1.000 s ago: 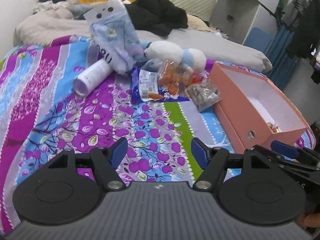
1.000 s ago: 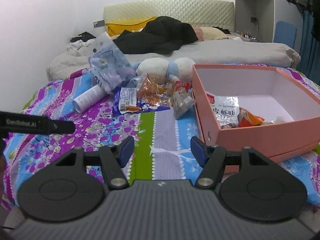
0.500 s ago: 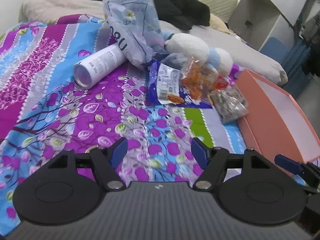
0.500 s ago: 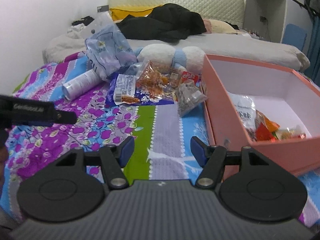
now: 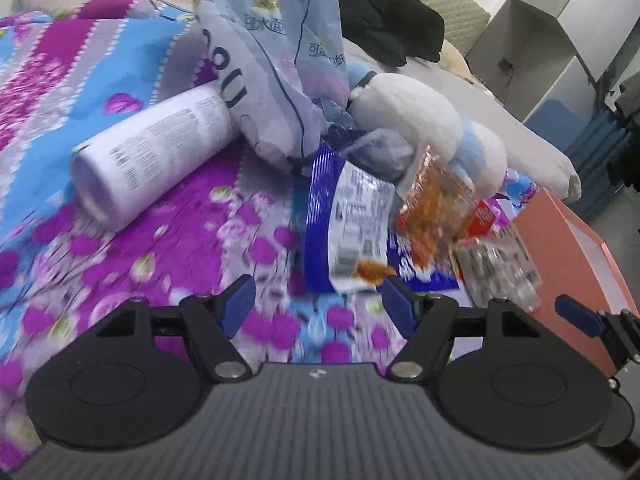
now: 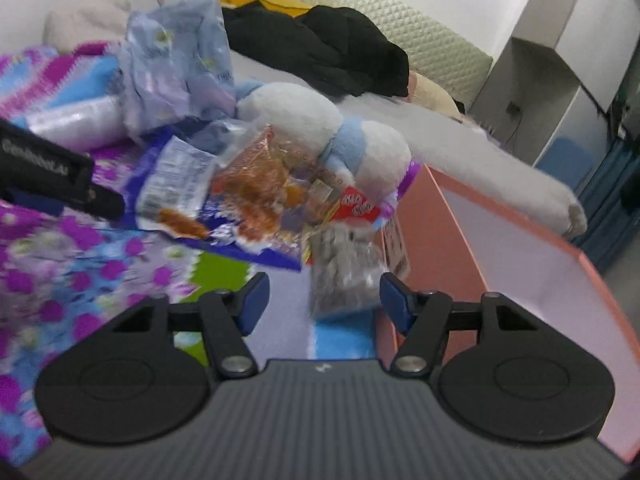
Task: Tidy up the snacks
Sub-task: 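Grasp the blue noodle pack with the left tool while the right grasps a clear candy bag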
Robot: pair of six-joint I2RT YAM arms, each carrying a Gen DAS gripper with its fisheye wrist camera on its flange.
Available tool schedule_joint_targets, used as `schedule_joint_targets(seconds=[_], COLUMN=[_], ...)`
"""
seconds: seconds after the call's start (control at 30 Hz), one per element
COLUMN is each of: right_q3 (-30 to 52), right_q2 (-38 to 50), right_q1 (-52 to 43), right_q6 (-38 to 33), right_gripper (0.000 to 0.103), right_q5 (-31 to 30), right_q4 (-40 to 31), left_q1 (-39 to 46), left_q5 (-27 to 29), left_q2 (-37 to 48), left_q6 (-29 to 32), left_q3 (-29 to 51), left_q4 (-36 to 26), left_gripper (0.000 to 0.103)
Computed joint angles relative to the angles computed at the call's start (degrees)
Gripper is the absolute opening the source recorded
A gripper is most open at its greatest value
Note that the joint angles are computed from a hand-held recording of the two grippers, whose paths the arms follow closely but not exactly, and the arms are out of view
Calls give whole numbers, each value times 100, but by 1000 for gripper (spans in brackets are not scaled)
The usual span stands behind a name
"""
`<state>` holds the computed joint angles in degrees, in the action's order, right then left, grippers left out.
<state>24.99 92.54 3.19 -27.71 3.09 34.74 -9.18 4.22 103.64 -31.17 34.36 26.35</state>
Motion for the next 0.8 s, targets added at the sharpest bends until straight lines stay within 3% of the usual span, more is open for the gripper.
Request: schedule_joint_targets(seconds=[0.23,0.47,0.63,0.67,0.8], right_q3=[788,1339,1477,1492,1431], right_q2=[1507,2400,2639,2652,2562], right_q1=[393,470,490,513,572], right_q6=[-721,-1355,-1579,-1584,-1534], right_gripper=[63,63,63,63,58], right_q5=[885,1411,1573,1605,1672], right_q4=[907,1263,1413,1418,1347], left_q1=[181,90,29,23,-23], left_q5=[288,317,297,328,345], left_q2=[978,1549,1617,1592,1406], left_q6=[215,252,350,364,294], left_q3=[927,1513,1732,1720,1504], left_q4=[97,266,32,27,74], left_gripper=[74,73,54,46,38])
